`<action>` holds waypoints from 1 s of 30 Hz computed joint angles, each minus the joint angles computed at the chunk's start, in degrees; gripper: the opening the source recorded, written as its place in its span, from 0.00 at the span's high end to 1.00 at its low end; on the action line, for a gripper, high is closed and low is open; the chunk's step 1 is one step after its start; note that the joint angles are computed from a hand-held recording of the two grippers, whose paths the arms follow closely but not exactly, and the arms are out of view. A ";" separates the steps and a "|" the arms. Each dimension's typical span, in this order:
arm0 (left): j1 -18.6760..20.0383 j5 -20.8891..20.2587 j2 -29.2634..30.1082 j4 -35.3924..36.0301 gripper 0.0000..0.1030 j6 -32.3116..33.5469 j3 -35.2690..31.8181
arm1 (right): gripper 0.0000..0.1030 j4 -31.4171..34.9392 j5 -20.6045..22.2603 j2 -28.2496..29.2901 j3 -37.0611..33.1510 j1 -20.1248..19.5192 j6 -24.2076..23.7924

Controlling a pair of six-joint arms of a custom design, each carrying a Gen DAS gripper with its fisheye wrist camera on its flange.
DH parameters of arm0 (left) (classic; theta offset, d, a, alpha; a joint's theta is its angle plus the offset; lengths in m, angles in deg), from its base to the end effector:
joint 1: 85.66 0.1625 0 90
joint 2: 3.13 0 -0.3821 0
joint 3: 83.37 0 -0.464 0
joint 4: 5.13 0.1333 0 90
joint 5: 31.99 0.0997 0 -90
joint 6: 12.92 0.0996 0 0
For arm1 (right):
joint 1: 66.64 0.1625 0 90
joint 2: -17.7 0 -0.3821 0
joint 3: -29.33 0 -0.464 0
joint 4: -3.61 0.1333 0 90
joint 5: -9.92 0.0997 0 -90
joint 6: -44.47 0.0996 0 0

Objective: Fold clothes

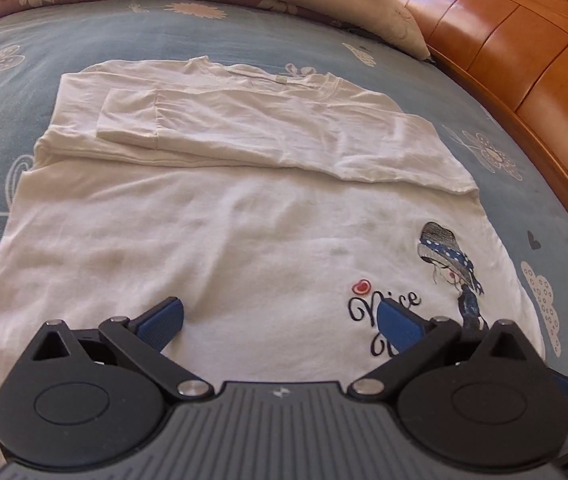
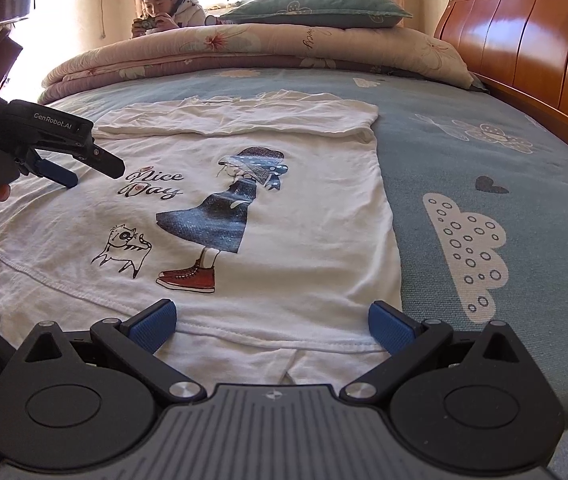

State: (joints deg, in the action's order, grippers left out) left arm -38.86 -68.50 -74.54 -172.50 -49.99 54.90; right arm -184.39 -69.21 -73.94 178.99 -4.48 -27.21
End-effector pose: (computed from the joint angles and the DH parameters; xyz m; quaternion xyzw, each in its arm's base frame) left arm -0.1272 -0.4471 0.0579 0.0064 0.8902 -0.3514 0.2899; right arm -0.0402 -0.4018 0.1400 0.3793 -0.8558 0.2878 0.2023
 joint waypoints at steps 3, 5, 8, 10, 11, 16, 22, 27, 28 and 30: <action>0.15 5.39 -3.46 6.42 0.01 -3.07 -0.46 | 0.00 -0.01 0.60 -0.04 0.08 -0.34 -0.25; 1.25 3.21 -6.49 3.24 0.01 -2.35 0.22 | 0.00 -0.50 1.27 0.31 0.07 -0.65 -0.40; 2.71 1.61 -8.01 -4.03 0.01 -1.10 1.00 | 0.00 -0.98 2.56 0.71 0.08 -1.25 -0.75; 4.67 -2.43 -7.02 -7.69 0.01 0.75 0.40 | 0.00 -1.22 3.20 0.94 0.06 -1.56 -1.01; 5.55 -4.22 -6.51 -9.16 0.01 1.37 0.08 | 0.00 -1.33 3.49 1.06 0.04 -1.69 -1.13; 7.44 -0.74 -4.44 1.07 0.01 -3.54 -2.70 | 0.00 -0.54 3.85 0.80 -0.10 -1.88 -1.50; 0.03 4.90 -3.16 -0.77 0.01 8.24 0.68 | 0.00 -1.00 2.15 1.38 -0.53 -0.82 -0.29; -9.75 1.71 -5.28 4.99 0.01 16.92 5.66 | 0.00 1.91 -2.22 0.82 -1.87 1.93 0.66; -11.54 0.99 -5.33 6.09 0.01 18.83 6.33 | 0.00 3.85 -3.61 0.45 -2.66 3.02 1.40; -15.12 0.33 -5.18 7.84 0.01 22.03 7.80 | 0.00 8.03 -5.22 -0.32 -4.54 5.06 3.54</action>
State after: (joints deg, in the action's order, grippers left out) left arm -53.98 -68.17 -79.72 -164.65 -27.96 62.70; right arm -176.36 -74.43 -74.26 174.45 0.58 -23.68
